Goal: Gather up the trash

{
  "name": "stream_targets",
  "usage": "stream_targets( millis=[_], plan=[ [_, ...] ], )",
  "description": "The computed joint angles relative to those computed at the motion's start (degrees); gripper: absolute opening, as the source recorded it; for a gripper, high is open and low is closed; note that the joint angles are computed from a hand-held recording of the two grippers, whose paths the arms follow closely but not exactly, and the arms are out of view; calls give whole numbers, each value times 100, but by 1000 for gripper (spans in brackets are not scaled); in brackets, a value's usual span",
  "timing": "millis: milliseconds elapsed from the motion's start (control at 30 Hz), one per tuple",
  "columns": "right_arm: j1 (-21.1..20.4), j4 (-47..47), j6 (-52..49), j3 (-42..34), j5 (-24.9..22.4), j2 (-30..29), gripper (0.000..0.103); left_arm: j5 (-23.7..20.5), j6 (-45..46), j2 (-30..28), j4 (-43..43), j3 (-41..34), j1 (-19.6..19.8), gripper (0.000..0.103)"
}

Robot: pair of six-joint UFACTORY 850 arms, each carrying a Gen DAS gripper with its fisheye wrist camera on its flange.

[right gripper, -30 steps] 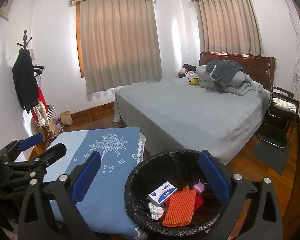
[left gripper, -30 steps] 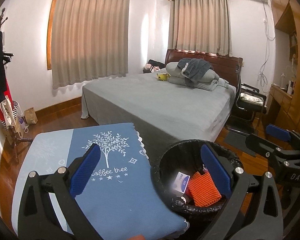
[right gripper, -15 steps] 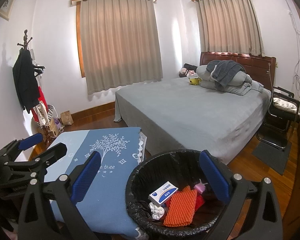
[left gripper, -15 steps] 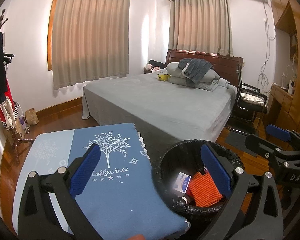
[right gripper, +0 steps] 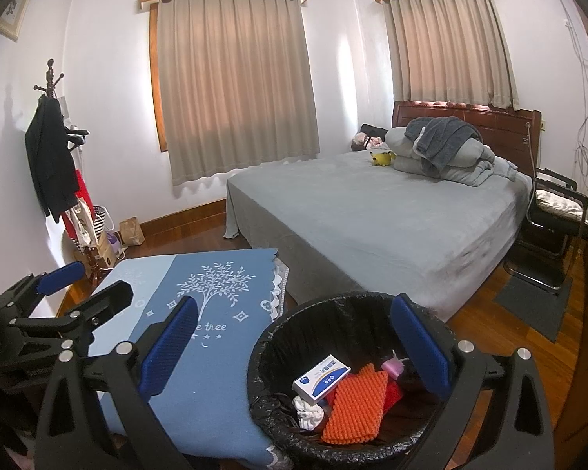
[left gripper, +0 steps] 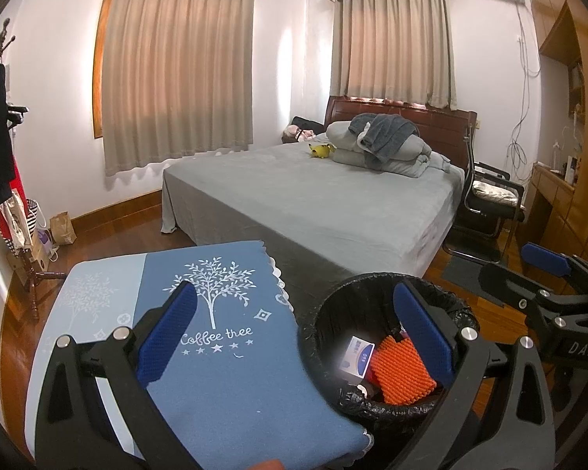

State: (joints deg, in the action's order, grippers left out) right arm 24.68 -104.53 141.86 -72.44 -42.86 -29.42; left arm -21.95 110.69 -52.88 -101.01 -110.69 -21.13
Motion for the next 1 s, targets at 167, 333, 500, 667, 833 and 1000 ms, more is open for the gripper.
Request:
stream_targets(
  millis=[167, 333, 500, 667, 833, 1000],
  plan=[
    [0, -1, 5, 4, 2, 1, 97, -4, -43, -10, 40, -17, 3, 98],
    [5, 21, -22, -20, 6, -4, 97, -2, -37, -14, 32, -21, 6, 98],
    [7, 29, -25, -28, 12, -3, 97, -2, -44, -14, 44, -22, 6, 98],
    [6, 22, -23, -21, 7, -5, 97, 0, -49, -11, 50, -21, 5, 98],
    [7, 30, -26, -24, 8, -6, 97, 10, -21, 0, 24, 2, 3, 98],
    [9, 32, -29, -25, 6, -4, 97, 8, -23, -2, 33, -4, 6, 98]
  ],
)
